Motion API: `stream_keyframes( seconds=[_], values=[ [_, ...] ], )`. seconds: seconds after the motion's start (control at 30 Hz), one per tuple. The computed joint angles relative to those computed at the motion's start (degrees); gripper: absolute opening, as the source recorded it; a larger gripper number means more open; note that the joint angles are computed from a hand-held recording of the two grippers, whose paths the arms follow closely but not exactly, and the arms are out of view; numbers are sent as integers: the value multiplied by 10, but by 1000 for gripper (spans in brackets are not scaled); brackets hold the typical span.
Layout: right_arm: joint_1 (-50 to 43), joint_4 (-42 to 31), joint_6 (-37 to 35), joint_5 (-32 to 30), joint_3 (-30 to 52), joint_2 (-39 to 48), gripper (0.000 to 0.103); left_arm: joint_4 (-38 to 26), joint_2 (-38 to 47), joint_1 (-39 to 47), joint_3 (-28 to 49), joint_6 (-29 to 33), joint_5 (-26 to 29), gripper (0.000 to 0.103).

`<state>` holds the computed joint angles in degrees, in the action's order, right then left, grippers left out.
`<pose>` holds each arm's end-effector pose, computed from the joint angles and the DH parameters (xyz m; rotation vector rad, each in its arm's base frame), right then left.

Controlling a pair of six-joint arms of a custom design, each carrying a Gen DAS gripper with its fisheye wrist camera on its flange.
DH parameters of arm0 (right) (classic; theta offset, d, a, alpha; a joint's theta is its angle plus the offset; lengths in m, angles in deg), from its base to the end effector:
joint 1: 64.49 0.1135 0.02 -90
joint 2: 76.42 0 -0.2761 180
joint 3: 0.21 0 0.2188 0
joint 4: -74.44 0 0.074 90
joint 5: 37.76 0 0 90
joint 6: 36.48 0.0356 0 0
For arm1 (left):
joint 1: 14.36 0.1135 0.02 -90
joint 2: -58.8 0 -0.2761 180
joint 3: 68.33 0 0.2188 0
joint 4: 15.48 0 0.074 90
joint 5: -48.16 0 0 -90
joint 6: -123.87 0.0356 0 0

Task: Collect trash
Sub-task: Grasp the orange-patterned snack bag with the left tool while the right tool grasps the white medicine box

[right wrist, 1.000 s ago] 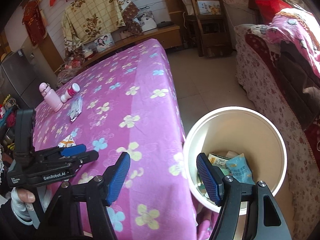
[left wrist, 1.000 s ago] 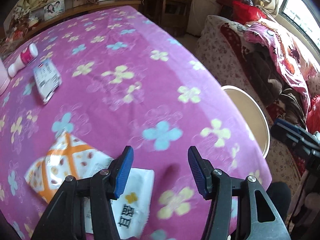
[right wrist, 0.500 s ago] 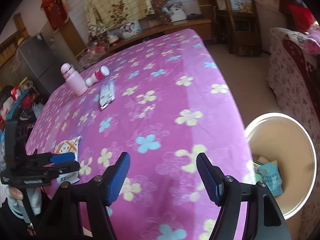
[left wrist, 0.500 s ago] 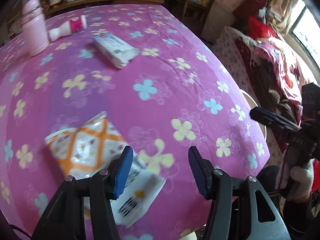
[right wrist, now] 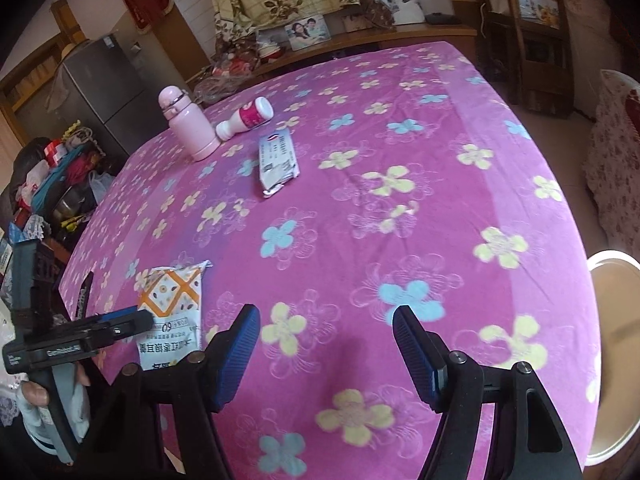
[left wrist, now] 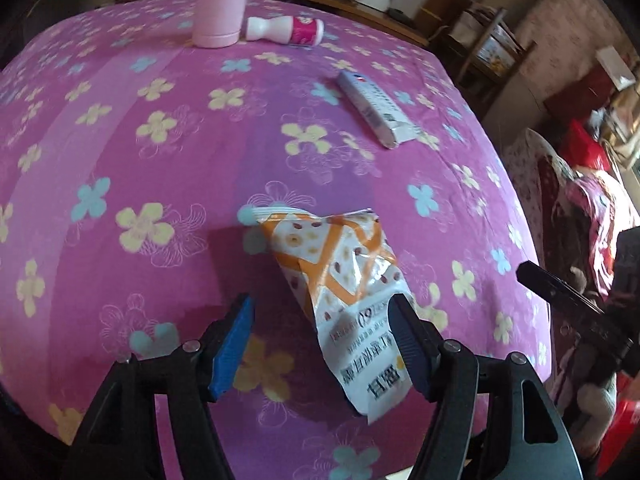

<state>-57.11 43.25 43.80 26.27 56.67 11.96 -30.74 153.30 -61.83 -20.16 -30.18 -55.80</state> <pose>0.2433 0.0472 0.1810 -0.5304 2.5485 0.5863 0.1715 -0.1743 0.1350 -0.4618 2.6018 -0.3708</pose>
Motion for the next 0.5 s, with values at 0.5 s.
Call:
stream_keyframes(
  seconds=[0.5],
  values=[
    [138,40,79,67,191,179,72,60,47,46,24,79,16,35]
  ],
)
